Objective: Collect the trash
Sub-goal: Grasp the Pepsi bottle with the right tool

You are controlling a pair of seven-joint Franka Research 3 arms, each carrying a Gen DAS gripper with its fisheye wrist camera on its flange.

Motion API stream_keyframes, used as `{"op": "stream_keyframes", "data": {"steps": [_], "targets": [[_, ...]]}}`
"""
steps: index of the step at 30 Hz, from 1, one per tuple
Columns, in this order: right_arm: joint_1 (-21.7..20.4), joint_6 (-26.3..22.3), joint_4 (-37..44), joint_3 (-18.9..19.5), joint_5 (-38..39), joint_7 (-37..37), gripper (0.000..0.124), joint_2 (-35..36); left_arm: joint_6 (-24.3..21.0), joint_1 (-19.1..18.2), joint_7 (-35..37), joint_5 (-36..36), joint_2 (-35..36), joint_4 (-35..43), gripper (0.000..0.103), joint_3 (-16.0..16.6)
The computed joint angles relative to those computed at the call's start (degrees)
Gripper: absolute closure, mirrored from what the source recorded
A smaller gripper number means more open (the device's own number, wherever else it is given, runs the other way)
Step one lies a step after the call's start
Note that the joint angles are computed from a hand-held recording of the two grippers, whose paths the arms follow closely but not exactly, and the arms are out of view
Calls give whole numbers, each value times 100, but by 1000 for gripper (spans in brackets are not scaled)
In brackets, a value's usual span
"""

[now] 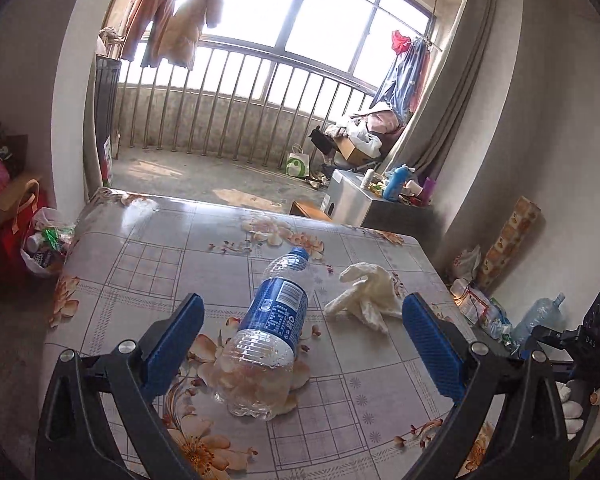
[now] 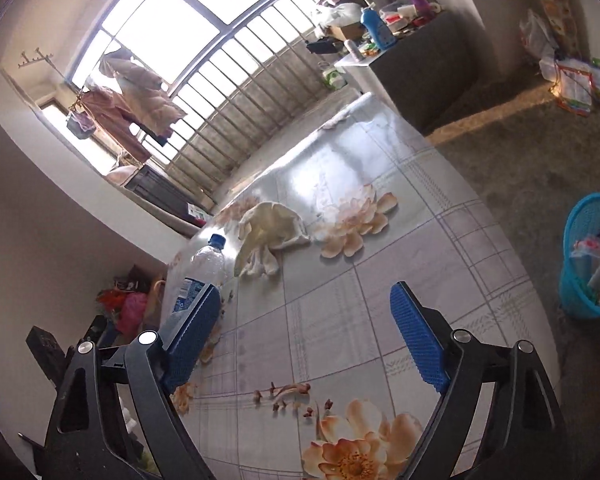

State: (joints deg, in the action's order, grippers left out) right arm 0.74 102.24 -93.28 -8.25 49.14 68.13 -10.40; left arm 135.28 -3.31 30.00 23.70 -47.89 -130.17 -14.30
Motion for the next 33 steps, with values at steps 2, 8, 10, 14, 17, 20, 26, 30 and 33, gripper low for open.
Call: {"op": "stream_keyframes", "data": {"steps": [2, 8, 10, 14, 17, 20, 26, 30, 33], "targets": [[120, -250, 113, 86, 84, 8, 44, 85, -165, 94, -121, -36, -44, -97, 12, 49], [597, -1045, 996, 598, 334, 105, 44, 885, -261, 101, 27, -306, 63, -386, 36, 569], [724, -1153, 1262, 787, 255, 284, 44, 1169, -193, -28, 273, -572, 191, -451, 42, 829], [948, -1253, 1775, 1104, 178, 641, 46, 1753, 171, -283, 766, -1269, 417, -613, 57, 1242], [1056, -1288, 2146, 1279, 69, 896, 47, 2128, 367, -332, 1079, -1624, 479, -697, 61, 1341], [1126, -1442, 2504, 1410, -57, 1175, 55, 2486, 495, -360, 1309, -1913, 507, -762, 64, 1374], [1029, -1451, 2264, 1495, 166, 1216, 63, 2412, 591, -384, 1456, -2262, 474, -832, 71, 1306], [861, -1451, 2132, 1393, 334, 961, 66, 2147, 750, -647, 1674, -2512, 583, -673, 71, 1257], [716, -1390, 2054, 1244, 405, 763, 67, 1910, 881, -802, 1839, -2554, 856, -361, 71, 1121]]}}
